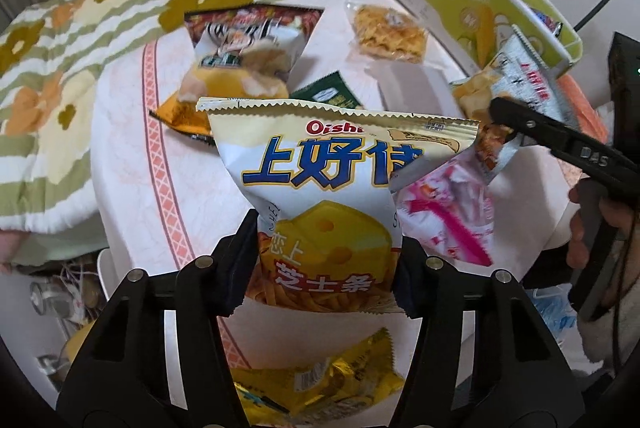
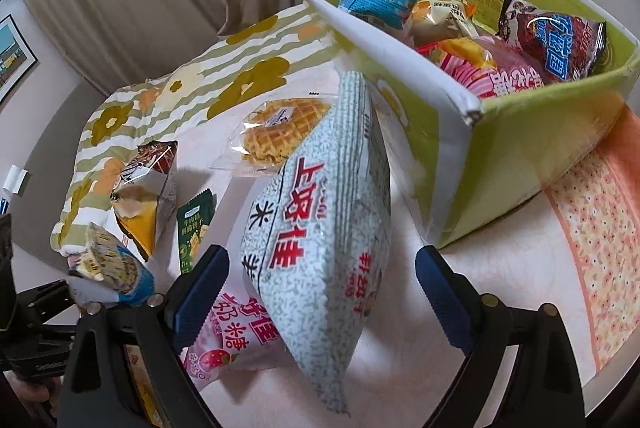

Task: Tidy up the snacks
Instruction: 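Grasp the yellow Oishi bag with left tool while right tool grasps white rice-cracker bag, then drop the Oishi bag into the box with left tool while right tool drops rice-cracker bag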

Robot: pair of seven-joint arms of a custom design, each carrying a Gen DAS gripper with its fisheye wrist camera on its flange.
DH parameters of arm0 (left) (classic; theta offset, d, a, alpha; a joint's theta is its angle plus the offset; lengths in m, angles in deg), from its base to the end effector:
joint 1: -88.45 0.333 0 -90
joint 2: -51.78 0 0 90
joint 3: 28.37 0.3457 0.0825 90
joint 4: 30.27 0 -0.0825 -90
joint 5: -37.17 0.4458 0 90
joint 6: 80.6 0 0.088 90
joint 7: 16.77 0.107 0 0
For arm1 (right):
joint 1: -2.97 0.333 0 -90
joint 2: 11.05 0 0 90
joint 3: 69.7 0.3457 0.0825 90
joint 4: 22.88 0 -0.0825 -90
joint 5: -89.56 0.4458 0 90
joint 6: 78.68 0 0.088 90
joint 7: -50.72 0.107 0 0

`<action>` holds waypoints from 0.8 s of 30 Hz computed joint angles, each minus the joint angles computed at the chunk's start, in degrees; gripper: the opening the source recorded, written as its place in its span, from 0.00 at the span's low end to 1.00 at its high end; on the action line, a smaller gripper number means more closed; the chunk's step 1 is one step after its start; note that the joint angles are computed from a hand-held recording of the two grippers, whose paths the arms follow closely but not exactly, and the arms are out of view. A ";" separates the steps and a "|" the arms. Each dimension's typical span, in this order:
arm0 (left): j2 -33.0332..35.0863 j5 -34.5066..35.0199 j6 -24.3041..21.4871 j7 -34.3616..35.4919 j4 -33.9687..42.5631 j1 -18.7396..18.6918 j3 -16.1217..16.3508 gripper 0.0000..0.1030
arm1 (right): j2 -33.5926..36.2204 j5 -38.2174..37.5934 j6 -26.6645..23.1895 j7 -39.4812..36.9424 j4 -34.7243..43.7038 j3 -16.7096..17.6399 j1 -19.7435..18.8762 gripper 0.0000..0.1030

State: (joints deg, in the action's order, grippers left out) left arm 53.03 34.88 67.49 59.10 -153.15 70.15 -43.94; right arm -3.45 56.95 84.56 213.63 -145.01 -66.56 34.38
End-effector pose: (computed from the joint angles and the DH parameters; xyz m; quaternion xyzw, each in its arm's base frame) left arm 0.5231 -0.3495 0.4334 -0.5750 0.7911 -0.2001 0.0589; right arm 0.5196 0.3918 0.3965 -0.6101 0.7264 -0.1079 0.2974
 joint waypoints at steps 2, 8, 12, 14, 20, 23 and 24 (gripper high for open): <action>-0.62 0.28 0.06 -0.61 0.01 -0.04 -0.02 0.52 | 0.16 0.74 0.24 -0.45 0.15 0.08 -0.19 0.86; -2.35 0.23 0.55 -2.13 -0.68 -0.06 0.29 0.52 | 0.66 5.09 -0.31 -5.88 0.82 0.48 -0.49 0.63; -3.62 0.80 0.85 -3.67 -1.21 -0.19 0.45 0.52 | -0.28 3.78 -1.78 -6.43 0.97 0.34 0.09 0.55; -4.22 0.87 1.01 -4.21 -1.23 -0.28 0.55 0.52 | -1.07 2.08 -2.61 -5.68 0.96 0.41 0.29 0.54; -5.41 0.58 2.21 -4.48 -0.56 -0.73 0.74 0.52 | -4.87 0.20 -3.75 -5.67 0.04 2.71 -0.94 0.54; -5.56 0.14 2.46 -4.41 0.90 -1.02 0.77 0.52 | -7.73 0.22 -4.66 -6.74 -0.65 4.36 -1.87 0.54; -5.34 -0.19 2.39 -4.12 1.65 -1.14 0.78 0.52 | -8.53 0.29 -4.84 -7.07 -0.79 4.91 -2.35 0.54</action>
